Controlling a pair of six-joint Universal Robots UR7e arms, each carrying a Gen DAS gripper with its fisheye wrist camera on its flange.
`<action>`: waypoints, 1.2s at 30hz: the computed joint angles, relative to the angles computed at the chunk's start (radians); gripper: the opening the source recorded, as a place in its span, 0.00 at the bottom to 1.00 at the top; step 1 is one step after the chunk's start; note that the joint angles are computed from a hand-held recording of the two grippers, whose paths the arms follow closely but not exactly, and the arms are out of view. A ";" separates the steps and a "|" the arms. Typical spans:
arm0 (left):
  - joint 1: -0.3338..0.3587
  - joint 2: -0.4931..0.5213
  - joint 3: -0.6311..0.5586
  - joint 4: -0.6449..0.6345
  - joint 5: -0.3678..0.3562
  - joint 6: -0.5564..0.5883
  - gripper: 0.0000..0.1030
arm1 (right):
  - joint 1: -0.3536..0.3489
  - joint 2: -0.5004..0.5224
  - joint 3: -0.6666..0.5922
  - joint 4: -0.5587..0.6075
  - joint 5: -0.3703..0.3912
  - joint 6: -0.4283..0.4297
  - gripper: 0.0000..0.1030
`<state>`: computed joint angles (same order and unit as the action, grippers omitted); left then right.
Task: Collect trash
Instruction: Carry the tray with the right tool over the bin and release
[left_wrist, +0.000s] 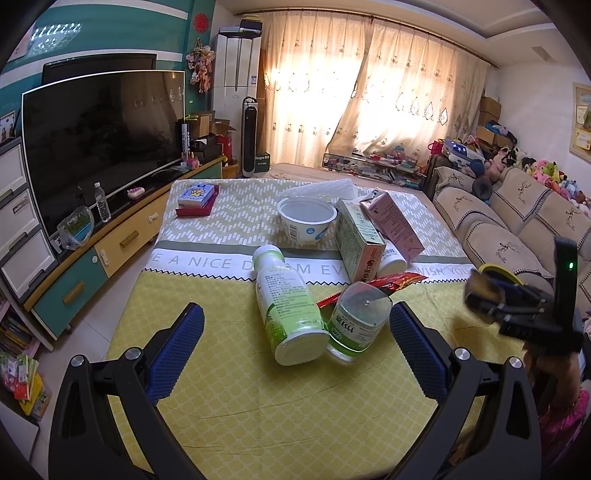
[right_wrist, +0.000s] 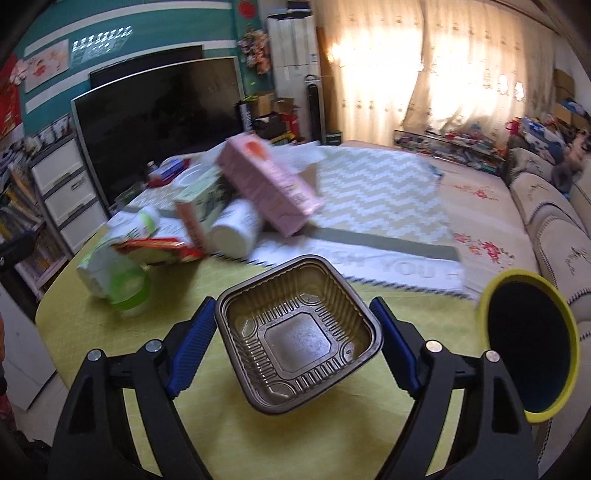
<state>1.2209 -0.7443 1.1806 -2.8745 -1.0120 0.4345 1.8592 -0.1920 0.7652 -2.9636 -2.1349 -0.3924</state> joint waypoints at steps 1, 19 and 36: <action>-0.001 0.001 -0.001 0.002 -0.001 0.000 0.96 | -0.005 -0.010 0.010 -0.017 -0.013 0.006 0.76; -0.016 0.045 -0.041 0.076 -0.018 0.008 0.96 | -0.144 -0.117 0.091 -0.238 -0.312 0.105 0.80; -0.011 0.104 -0.104 0.122 -0.026 0.057 0.96 | -0.094 -0.093 0.119 -0.389 -0.260 0.031 0.91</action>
